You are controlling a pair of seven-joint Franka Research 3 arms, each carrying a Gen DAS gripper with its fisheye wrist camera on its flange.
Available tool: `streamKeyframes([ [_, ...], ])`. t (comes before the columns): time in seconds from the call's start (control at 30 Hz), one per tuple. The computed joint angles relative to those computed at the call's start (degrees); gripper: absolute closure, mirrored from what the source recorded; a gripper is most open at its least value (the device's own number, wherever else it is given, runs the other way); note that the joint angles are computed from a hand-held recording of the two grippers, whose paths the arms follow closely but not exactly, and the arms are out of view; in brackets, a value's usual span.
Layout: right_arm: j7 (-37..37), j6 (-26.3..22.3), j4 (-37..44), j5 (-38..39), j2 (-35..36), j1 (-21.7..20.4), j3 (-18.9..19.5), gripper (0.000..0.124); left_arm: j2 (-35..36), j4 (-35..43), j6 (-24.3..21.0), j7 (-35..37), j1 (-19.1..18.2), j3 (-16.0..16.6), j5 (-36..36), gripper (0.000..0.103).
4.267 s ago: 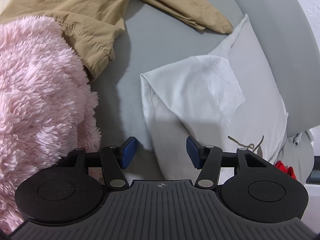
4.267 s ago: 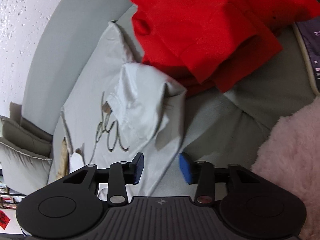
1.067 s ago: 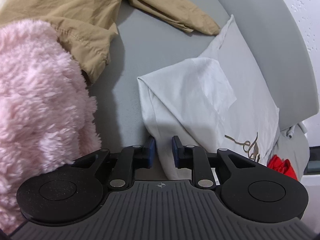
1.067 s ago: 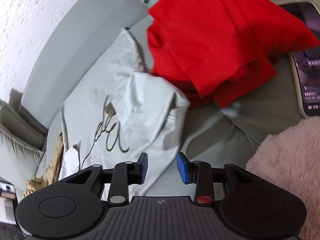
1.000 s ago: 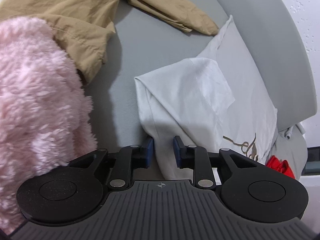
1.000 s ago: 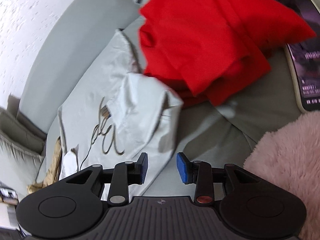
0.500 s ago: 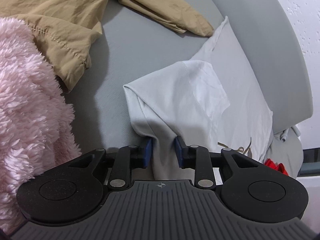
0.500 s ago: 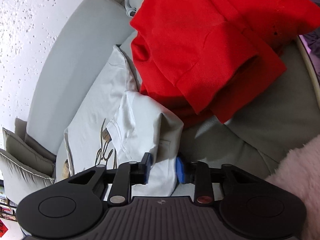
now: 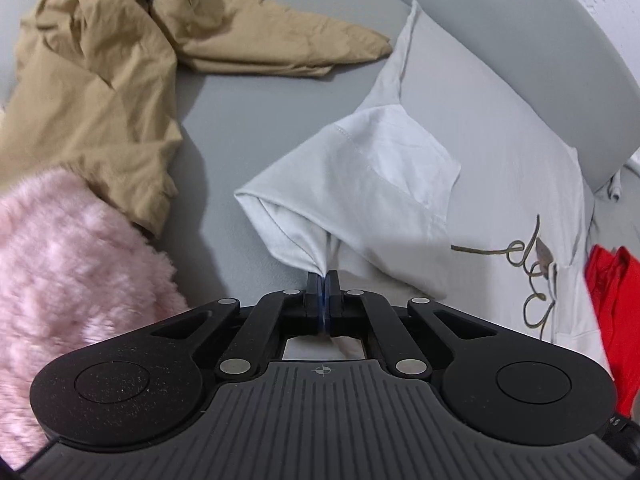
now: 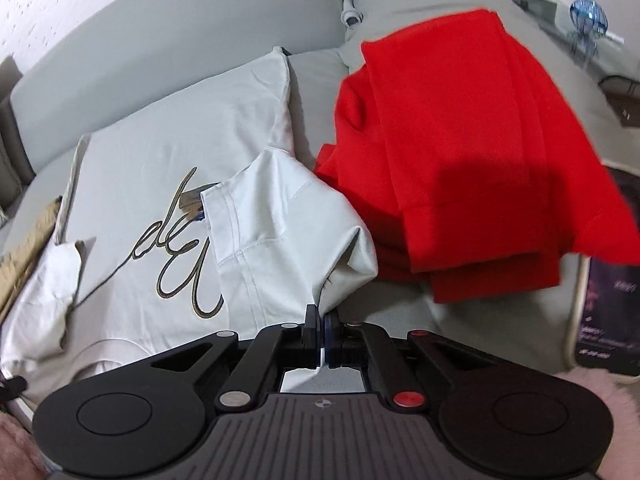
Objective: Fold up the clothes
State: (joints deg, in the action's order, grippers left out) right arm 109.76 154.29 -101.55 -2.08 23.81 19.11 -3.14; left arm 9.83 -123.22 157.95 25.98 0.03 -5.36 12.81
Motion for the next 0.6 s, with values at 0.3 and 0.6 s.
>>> streamKeyframes([
  [0.3,2.0,-2.6,-2.0,-2.9,-2.7,0.6,-0.6,0.123,-2.9,-1.1,-5.5,0.9,-1.0,-0.5,2.6,0.103],
  [0.6,-1.6,-3.3,-0.9,4.8,-2.1,-2.7,2.2,0.079,-3.2,-0.5,-8.2,3.3,-1.0,-1.0,0.0,0.068],
])
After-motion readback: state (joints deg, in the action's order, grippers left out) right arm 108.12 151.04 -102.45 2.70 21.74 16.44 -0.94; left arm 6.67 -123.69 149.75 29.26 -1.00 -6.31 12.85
